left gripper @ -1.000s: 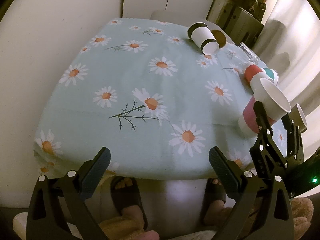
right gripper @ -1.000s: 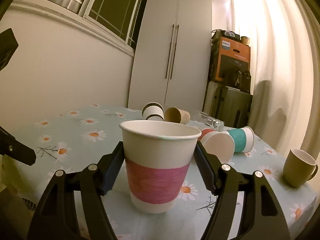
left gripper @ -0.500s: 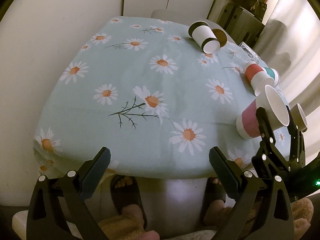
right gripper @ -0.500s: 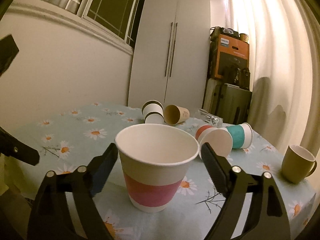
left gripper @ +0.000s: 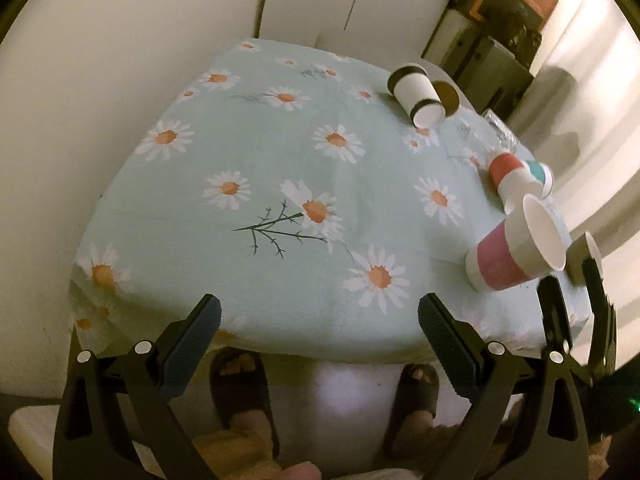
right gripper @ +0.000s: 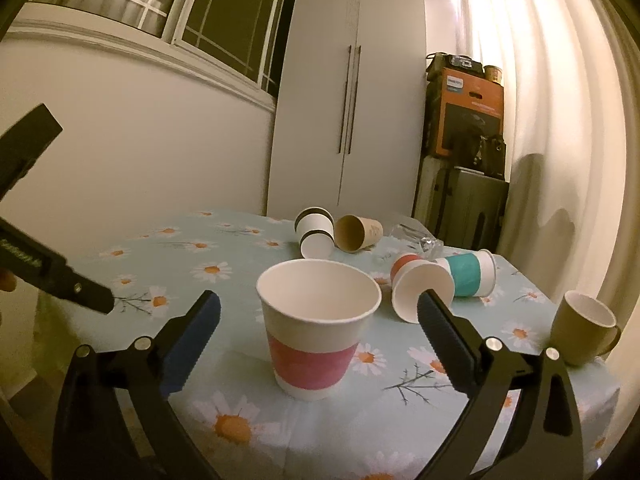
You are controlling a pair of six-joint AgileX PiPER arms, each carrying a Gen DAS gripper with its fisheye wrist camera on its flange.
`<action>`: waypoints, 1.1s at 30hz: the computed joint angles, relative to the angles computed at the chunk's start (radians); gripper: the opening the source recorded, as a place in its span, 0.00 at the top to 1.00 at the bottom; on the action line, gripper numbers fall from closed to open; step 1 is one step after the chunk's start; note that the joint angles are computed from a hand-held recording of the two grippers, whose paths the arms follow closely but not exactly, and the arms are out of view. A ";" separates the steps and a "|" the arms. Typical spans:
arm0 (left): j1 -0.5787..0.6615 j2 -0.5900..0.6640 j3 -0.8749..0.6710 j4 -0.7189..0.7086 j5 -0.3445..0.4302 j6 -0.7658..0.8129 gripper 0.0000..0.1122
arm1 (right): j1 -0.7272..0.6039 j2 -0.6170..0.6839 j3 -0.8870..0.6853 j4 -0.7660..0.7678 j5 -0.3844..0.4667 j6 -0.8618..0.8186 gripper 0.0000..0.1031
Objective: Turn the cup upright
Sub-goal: 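Open the right gripper and pull both tools back from the cup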
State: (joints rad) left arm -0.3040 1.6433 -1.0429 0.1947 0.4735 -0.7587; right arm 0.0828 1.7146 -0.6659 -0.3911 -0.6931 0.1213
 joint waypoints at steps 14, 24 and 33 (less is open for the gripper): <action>-0.156 -0.079 0.093 0.345 0.001 -0.358 0.14 | -0.336 -0.339 0.109 -0.643 -0.002 0.591 0.05; -0.494 -0.178 0.214 0.836 0.216 -0.903 0.14 | -0.612 -0.517 0.145 -1.027 -0.132 0.897 0.05; -0.746 -0.226 0.268 0.971 0.434 -1.112 0.14 | -0.888 -0.616 0.179 -1.243 -0.328 1.059 0.05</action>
